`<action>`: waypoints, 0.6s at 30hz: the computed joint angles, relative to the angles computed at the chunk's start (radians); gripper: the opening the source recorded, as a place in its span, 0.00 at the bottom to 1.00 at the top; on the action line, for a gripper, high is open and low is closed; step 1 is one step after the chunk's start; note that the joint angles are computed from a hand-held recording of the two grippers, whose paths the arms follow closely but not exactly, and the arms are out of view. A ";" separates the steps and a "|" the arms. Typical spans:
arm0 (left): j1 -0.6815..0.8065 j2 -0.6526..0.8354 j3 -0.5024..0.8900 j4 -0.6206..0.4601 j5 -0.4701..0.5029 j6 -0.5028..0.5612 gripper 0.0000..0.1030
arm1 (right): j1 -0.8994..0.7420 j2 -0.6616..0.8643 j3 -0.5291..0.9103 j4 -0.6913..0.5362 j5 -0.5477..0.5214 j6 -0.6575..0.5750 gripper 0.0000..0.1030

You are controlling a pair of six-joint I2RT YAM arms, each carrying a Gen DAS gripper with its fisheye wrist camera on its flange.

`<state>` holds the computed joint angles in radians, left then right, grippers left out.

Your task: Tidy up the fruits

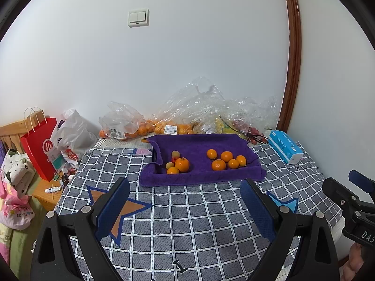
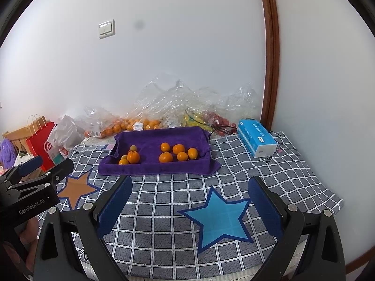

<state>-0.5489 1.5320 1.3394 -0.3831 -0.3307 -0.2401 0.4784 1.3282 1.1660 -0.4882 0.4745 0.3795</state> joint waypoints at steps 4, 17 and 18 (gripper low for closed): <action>-0.002 0.001 0.003 -0.005 -0.003 -0.002 0.93 | 0.000 -0.002 -0.002 0.000 -0.001 0.000 0.95; 0.004 0.000 0.007 -0.009 0.002 0.005 0.93 | 0.006 -0.002 -0.001 -0.002 0.007 0.002 0.95; 0.005 0.000 0.006 -0.011 0.004 0.007 0.93 | 0.006 -0.003 -0.001 -0.003 0.007 0.002 0.95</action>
